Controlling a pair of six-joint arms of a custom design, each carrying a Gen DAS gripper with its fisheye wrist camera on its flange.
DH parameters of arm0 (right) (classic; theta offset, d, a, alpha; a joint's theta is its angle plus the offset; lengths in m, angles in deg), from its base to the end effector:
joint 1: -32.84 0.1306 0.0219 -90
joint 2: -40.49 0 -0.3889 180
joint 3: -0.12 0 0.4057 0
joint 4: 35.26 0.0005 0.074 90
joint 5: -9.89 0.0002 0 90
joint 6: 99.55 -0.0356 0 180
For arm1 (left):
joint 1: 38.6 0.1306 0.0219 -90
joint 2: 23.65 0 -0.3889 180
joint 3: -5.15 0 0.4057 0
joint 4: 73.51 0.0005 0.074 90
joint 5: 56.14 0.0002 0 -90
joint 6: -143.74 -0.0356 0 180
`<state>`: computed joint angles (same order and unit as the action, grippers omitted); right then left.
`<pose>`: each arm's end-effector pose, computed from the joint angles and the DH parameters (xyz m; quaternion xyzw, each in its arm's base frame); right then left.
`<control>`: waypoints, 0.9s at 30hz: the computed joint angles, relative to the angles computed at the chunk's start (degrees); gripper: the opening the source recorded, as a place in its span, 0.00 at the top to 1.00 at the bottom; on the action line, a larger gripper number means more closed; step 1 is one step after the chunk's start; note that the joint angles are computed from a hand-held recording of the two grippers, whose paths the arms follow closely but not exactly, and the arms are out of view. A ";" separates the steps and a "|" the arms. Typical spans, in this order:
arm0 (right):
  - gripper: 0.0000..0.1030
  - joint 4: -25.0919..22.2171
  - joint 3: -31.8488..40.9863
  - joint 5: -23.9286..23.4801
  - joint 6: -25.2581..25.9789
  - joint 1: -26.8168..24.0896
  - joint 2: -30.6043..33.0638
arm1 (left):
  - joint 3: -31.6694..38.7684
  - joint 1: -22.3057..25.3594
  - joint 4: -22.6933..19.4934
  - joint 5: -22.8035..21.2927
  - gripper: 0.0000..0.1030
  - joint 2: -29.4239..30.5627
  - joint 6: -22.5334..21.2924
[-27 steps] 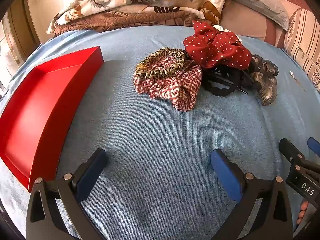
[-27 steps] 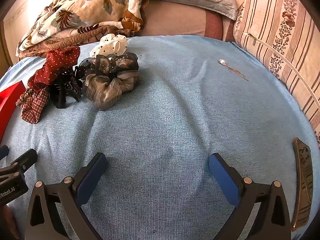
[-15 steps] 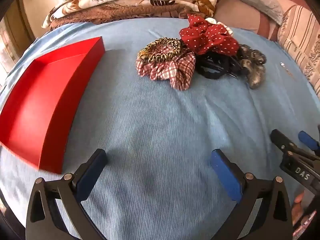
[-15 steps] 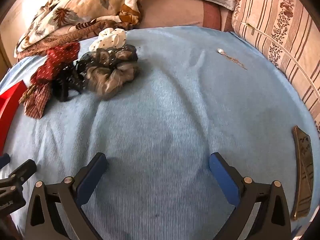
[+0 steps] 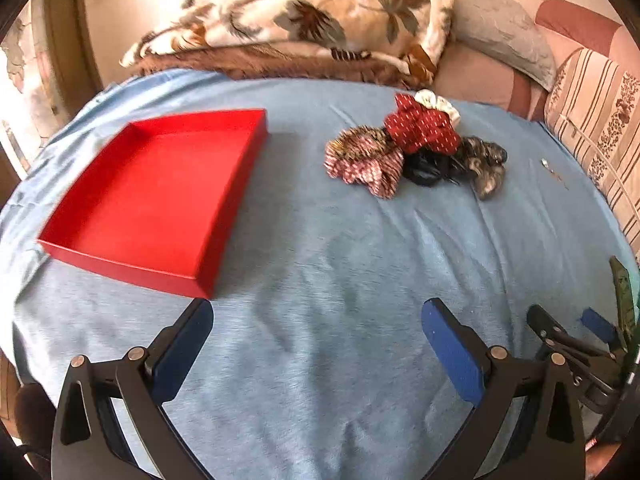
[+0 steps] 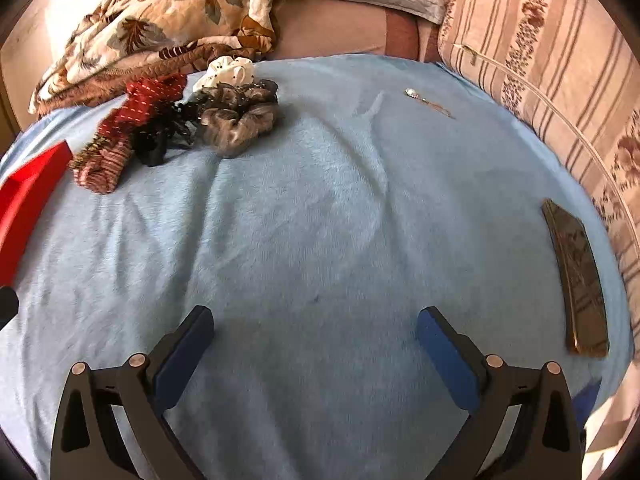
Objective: Organize jewelry
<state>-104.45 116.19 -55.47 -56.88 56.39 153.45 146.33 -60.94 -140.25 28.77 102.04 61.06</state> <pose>0.5760 0.2343 0.4134 0.2402 0.9261 -0.0527 0.2860 0.6560 -0.2667 0.4693 0.1086 0.9363 -0.0443 0.3311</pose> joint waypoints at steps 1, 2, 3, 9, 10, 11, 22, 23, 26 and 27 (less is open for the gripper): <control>0.00 0.55 -0.66 0.39 -0.80 0.40 -0.71 | -0.80 0.03 0.25 -0.39 0.00 -0.71 -0.36; 0.00 1.01 -1.01 0.83 -1.26 0.70 -1.28 | 0.40 0.29 -0.65 -0.43 0.00 -0.49 -0.92; 0.00 1.50 -1.56 1.53 -1.57 1.11 -1.95 | 0.25 0.34 -0.60 -0.54 0.00 -0.99 -1.30; 0.00 1.68 0.76 8.42 -0.46 3.50 -3.19 | -6.58 0.74 6.27 -0.17 0.00 -7.27 -2.03; 0.00 1.68 1.19 9.30 -0.26 3.85 -3.27 | -7.57 0.85 7.18 0.05 0.00 -8.22 -2.04; 0.00 1.73 1.66 10.21 -0.06 4.21 -3.37 | -7.28 0.97 6.55 0.21 0.00 -8.55 -1.88; 0.00 0.37 4.70 17.20 -0.97 7.02 -3.48 | -7.55 2.22 7.82 2.10 0.00 -10.62 -2.28; 0.00 0.21 4.63 17.06 -1.04 7.06 -3.58 | -6.93 2.24 6.67 2.07 0.00 -10.34 -2.35; 0.00 -0.58 4.59 16.64 -2.26 7.29 -3.90 | -6.79 2.50 5.40 2.89 0.00 -10.44 -2.02; 0.00 -0.30 4.00 16.73 -2.63 7.38 -4.27 | -7.12 2.55 5.66 2.83 0.00 -10.64 -1.98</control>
